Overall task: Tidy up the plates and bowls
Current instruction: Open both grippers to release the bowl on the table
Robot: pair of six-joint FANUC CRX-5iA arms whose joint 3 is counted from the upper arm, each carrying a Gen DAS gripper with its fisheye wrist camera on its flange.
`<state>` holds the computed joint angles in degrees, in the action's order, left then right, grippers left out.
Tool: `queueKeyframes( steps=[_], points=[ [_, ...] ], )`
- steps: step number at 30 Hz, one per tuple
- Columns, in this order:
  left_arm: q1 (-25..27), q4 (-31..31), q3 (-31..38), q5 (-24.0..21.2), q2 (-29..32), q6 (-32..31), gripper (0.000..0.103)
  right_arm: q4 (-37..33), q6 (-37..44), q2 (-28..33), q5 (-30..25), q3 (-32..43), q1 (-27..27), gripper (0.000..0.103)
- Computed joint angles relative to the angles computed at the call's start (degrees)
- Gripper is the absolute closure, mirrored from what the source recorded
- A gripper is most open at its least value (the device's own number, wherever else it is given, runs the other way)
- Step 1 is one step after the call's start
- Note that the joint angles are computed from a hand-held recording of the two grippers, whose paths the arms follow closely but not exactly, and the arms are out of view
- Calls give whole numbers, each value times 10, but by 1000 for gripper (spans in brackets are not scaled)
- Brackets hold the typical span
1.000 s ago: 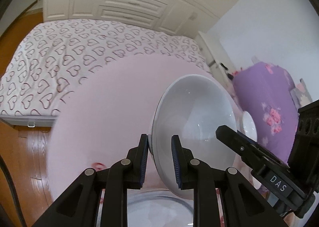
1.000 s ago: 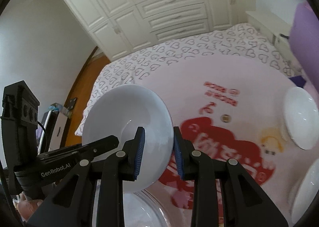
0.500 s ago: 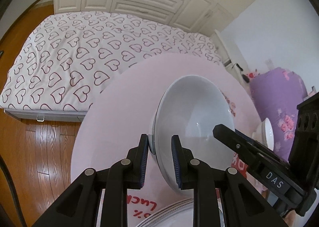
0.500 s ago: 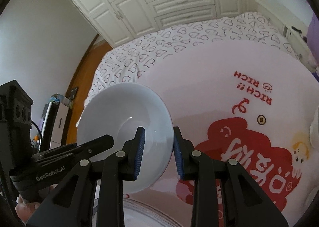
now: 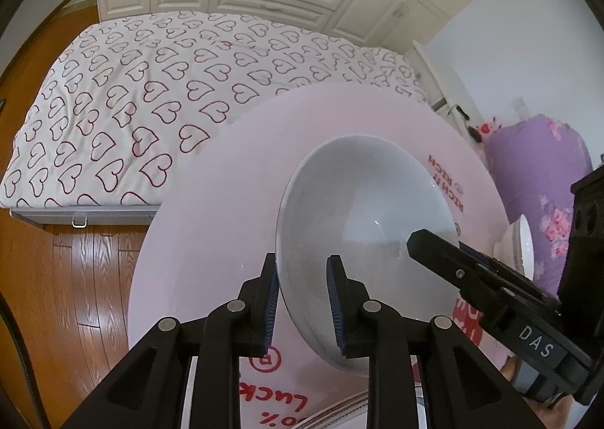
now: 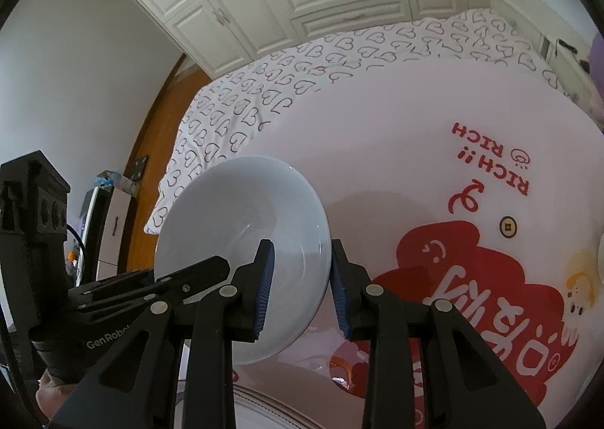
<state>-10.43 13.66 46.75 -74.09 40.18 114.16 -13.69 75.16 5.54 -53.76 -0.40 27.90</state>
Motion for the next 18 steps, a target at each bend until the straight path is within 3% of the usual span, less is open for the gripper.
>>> queueKeyframes(
  steps=[3, 5, 8, 9, 10, 11, 18],
  points=[
    [2, -1, -8, 5, -4, -12, 76, -7, 5, 1, -3, 4, -4, 69],
    [-1, -13, 0, 1, -4, -14, 54, -11, 7, 2, -2, 7, -8, 62],
    [-8, -50, 12, -8, -10, 7, 31, -6, -3, -5, 10, 2, -9, 38],
    [-9, -54, 13, -9, -12, 12, 27, -3, -8, -9, 17, -1, -11, 26],
    [-9, -55, 10, -8, -15, 14, 17, -2, -10, -12, 26, -3, -14, 9],
    [-9, -58, 6, -3, -21, 18, 6, -2, -11, -14, 31, -5, -15, 2],
    [-35, -140, -4, 12, -64, 56, 3, -26, -8, -36, 72, -14, -33, 0]
  ],
)
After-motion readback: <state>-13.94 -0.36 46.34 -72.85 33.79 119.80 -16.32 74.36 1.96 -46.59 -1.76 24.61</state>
